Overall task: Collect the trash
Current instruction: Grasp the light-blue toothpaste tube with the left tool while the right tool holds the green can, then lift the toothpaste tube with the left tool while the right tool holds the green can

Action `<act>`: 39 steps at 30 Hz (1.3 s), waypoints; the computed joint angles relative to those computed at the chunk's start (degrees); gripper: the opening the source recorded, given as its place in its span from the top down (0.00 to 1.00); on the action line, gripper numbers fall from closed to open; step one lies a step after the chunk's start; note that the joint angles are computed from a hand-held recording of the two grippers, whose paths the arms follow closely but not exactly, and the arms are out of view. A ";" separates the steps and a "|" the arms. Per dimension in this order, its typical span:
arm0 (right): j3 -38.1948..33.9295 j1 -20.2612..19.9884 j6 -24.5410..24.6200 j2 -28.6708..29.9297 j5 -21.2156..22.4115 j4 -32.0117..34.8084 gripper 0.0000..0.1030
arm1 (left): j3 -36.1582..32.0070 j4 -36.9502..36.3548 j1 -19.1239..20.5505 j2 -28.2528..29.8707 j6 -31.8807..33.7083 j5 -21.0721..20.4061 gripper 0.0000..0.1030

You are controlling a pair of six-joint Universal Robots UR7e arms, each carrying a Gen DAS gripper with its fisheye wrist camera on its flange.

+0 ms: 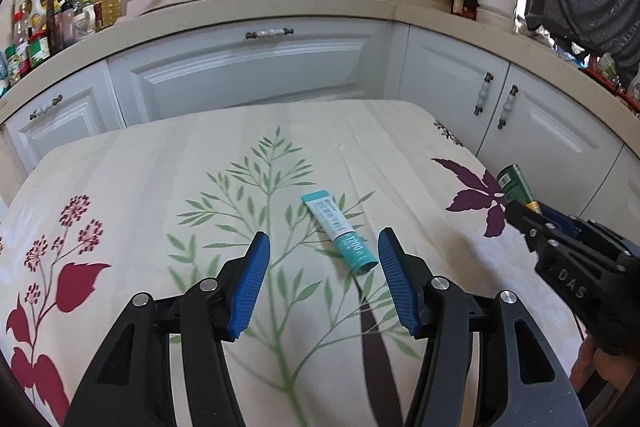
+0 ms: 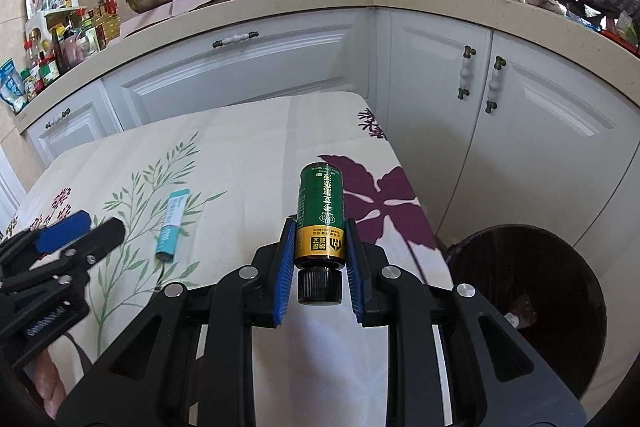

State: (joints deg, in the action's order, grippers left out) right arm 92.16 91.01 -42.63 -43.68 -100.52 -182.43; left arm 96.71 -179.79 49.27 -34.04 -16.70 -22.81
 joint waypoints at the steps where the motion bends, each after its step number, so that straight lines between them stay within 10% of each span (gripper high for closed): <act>1: -0.51 -0.18 0.08 0.11 0.28 0.47 0.78 | -0.78 1.49 0.34 0.29 -0.74 -0.22 0.46; 14: -3.50 -1.27 0.77 0.54 2.37 4.81 0.78 | -6.91 20.09 3.53 1.16 -12.52 -2.65 0.47; 21: -3.50 -1.30 0.49 0.45 2.36 5.56 0.78 | -8.20 21.99 3.65 1.72 -12.07 -2.60 0.80; 39: 0.97 -0.91 0.51 -1.70 2.33 1.40 0.78 | -2.68 -3.58 -0.45 2.06 6.60 2.18 0.89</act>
State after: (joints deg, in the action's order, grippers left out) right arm 93.13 90.10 -42.12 -45.39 -98.19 -181.03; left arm 94.02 -183.38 48.82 -31.98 -10.09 -20.63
